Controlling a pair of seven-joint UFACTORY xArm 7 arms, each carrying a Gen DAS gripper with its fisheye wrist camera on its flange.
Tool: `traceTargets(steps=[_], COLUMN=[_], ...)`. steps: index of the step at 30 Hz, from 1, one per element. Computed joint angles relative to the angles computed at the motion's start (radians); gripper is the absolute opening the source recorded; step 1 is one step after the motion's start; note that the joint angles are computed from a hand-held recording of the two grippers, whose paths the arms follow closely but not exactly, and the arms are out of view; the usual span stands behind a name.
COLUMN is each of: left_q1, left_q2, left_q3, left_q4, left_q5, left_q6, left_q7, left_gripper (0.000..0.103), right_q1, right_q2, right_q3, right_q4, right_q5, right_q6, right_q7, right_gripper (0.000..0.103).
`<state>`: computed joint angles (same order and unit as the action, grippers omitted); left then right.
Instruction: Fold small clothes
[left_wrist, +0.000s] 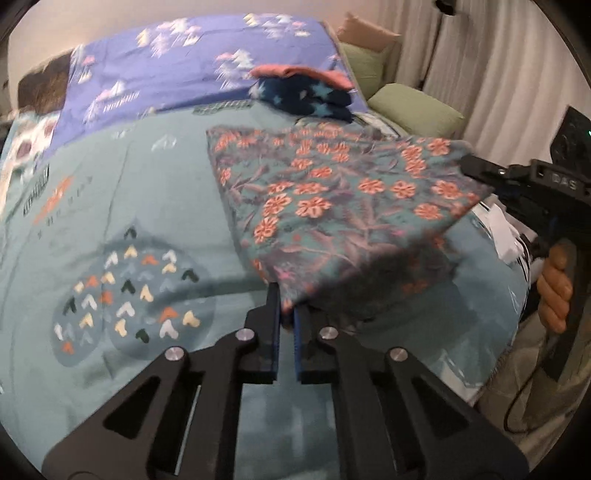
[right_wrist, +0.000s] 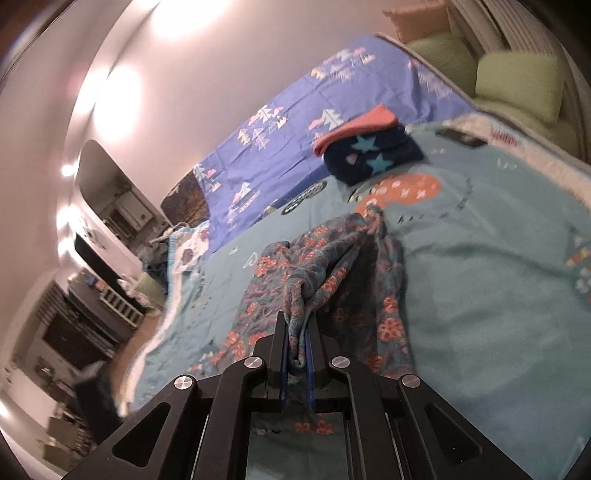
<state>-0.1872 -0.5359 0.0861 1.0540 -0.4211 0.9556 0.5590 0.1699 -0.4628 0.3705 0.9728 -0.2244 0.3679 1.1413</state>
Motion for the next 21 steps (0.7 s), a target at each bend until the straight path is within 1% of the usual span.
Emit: traceTargets(steps=[2, 4, 5, 7, 8, 9, 10, 11, 12, 14, 15, 16, 18, 19, 21], left_q1=[-0.006, -0.004, -0.002, 0.004, 0.007, 0.005, 0.006, 0.001, 0.000, 0.000, -0.001, 0.004, 0.010, 0.011, 0.015], left_q2=[-0.013, -0.008, 0.006, 0.024, 0.028, 0.032, 0.034, 0.046, 0.058, 0.098, 0.124, 0.133, 0.158, 0.169, 0.194], left_q3=[0.002, 0.001, 0.002, 0.003, 0.005, 0.014, 0.018, 0.035, 0.047, 0.068, 0.076, 0.071, 0.062, 0.061, 0.041], left_q4=[-0.003, -0.008, -0.001, 0.010, 0.016, 0.028, 0.038, 0.069, 0.095, 0.164, 0.203, 0.217, 0.257, 0.275, 0.302], left_q5=[0.008, 0.023, 0.029, 0.036, 0.035, 0.024, 0.012, -0.015, -0.040, -0.097, -0.134, -0.154, -0.192, -0.212, -0.228], left_q6=[0.010, 0.024, 0.041, 0.083, 0.097, 0.113, 0.123, 0.151, 0.175, 0.218, 0.229, 0.227, 0.218, 0.220, 0.206], left_q7=[0.028, 0.042, 0.044, 0.043, 0.048, 0.061, 0.068, 0.077, 0.083, 0.090, 0.098, 0.103, 0.113, 0.120, 0.129], left_gripper=[0.007, 0.007, 0.007, 0.007, 0.007, 0.007, 0.007, 0.007, 0.007, 0.007, 0.007, 0.007, 0.007, 0.009, 0.016], right_q1=[0.009, 0.052, 0.086, 0.151, 0.183, 0.200, 0.204, 0.196, 0.168, 0.110, 0.104, 0.107, 0.141, 0.172, 0.185], right_q2=[-0.029, -0.030, -0.020, -0.006, -0.008, -0.024, -0.040, -0.056, -0.070, -0.078, -0.068, -0.049, 0.016, 0.060, 0.139], right_q3=[-0.003, -0.037, -0.066, -0.131, -0.166, -0.188, -0.197, -0.199, -0.188, -0.165, -0.175, -0.189, -0.246, -0.287, -0.323], right_q4=[-0.009, -0.023, -0.032, -0.073, -0.100, -0.136, -0.159, -0.168, -0.164, -0.137, -0.117, -0.091, -0.019, 0.027, 0.110], right_q5=[-0.001, 0.035, 0.072, 0.182, 0.243, 0.287, 0.312, 0.321, 0.304, 0.255, 0.246, 0.249, 0.290, 0.332, 0.398], right_q6=[0.040, 0.096, 0.120, 0.148, 0.138, 0.103, 0.072, 0.063, 0.061, 0.052, 0.039, 0.033, 0.030, 0.036, 0.061], right_q7=[-0.012, -0.066, -0.104, -0.157, -0.190, -0.212, -0.224, -0.233, -0.233, -0.241, -0.269, -0.299, -0.396, -0.468, -0.555], right_gripper=[0.006, 0.006, 0.008, 0.012, 0.014, 0.014, 0.016, 0.020, 0.025, 0.030, 0.032, 0.033, 0.035, 0.035, 0.038])
